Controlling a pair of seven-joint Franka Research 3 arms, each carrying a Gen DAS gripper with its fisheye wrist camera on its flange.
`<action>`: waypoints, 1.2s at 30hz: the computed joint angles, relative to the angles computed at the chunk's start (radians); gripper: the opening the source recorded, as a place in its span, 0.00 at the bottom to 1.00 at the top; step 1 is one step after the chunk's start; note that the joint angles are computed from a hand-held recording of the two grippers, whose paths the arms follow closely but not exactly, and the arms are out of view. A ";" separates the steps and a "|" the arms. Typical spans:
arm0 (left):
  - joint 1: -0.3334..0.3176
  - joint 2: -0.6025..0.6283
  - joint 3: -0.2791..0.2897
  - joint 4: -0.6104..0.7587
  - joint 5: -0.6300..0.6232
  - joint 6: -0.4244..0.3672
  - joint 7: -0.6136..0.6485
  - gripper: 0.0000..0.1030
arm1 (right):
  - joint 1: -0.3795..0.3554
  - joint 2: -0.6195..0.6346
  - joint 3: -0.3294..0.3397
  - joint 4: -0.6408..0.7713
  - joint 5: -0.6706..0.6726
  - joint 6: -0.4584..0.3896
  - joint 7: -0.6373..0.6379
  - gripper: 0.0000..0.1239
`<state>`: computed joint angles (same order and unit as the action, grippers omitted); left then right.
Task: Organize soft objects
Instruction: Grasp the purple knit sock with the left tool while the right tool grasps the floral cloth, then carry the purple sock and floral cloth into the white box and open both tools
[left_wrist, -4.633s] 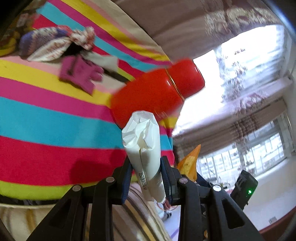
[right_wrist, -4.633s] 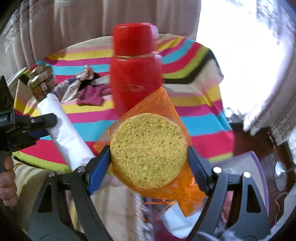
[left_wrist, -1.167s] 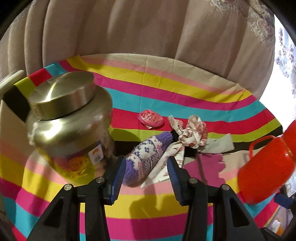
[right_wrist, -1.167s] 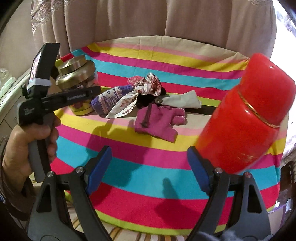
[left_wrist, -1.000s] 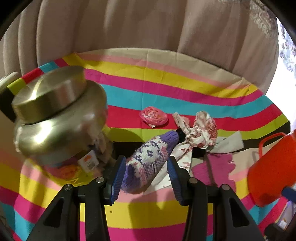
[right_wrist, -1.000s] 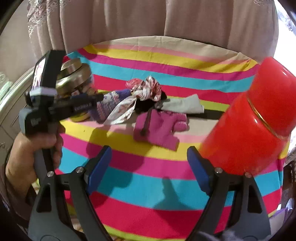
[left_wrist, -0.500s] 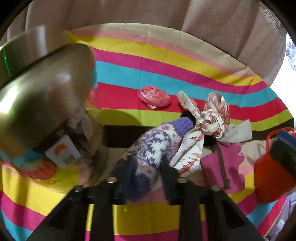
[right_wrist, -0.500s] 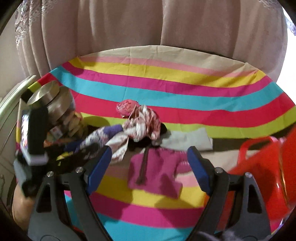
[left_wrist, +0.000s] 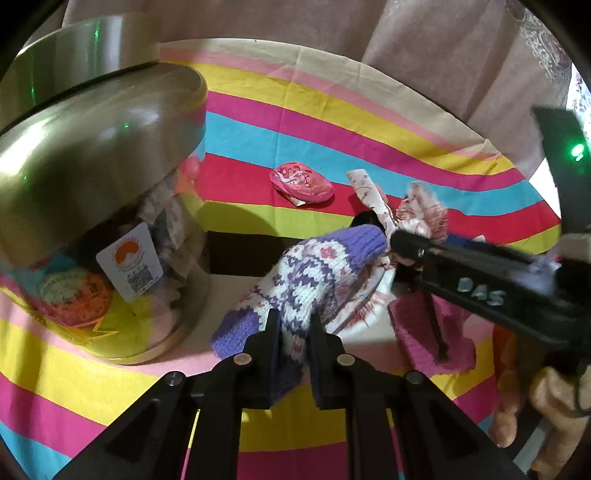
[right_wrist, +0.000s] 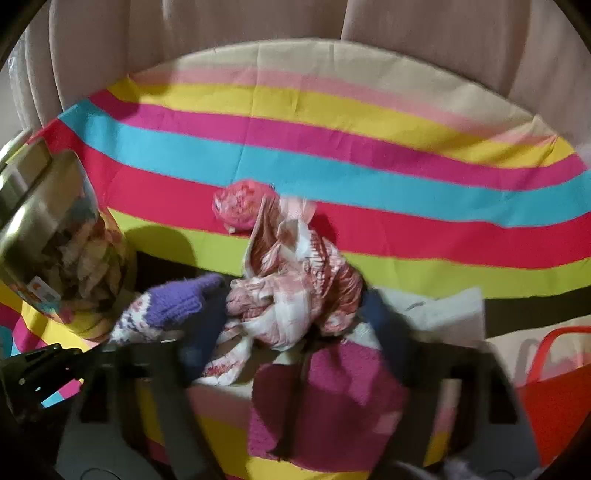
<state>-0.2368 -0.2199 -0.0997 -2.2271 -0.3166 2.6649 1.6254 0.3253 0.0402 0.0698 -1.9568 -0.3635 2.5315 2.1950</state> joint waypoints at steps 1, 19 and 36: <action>0.000 -0.004 -0.001 -0.003 0.000 0.002 -0.002 0.13 | -0.001 0.001 0.000 -0.005 0.011 0.000 -0.006 0.32; -0.062 -0.213 0.048 -0.141 0.002 0.025 -0.054 0.12 | -0.083 -0.344 0.117 -0.299 0.041 0.101 0.076 0.21; -0.175 -0.524 0.070 -0.329 0.051 -0.040 -0.157 0.12 | -0.106 -0.771 0.225 -0.546 0.190 -0.008 0.006 0.21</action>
<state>-0.4115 -0.7443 -0.0301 -2.5558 -0.2655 2.6244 1.4680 0.2193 -0.7311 0.2944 -2.5032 -0.1734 2.5235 2.2006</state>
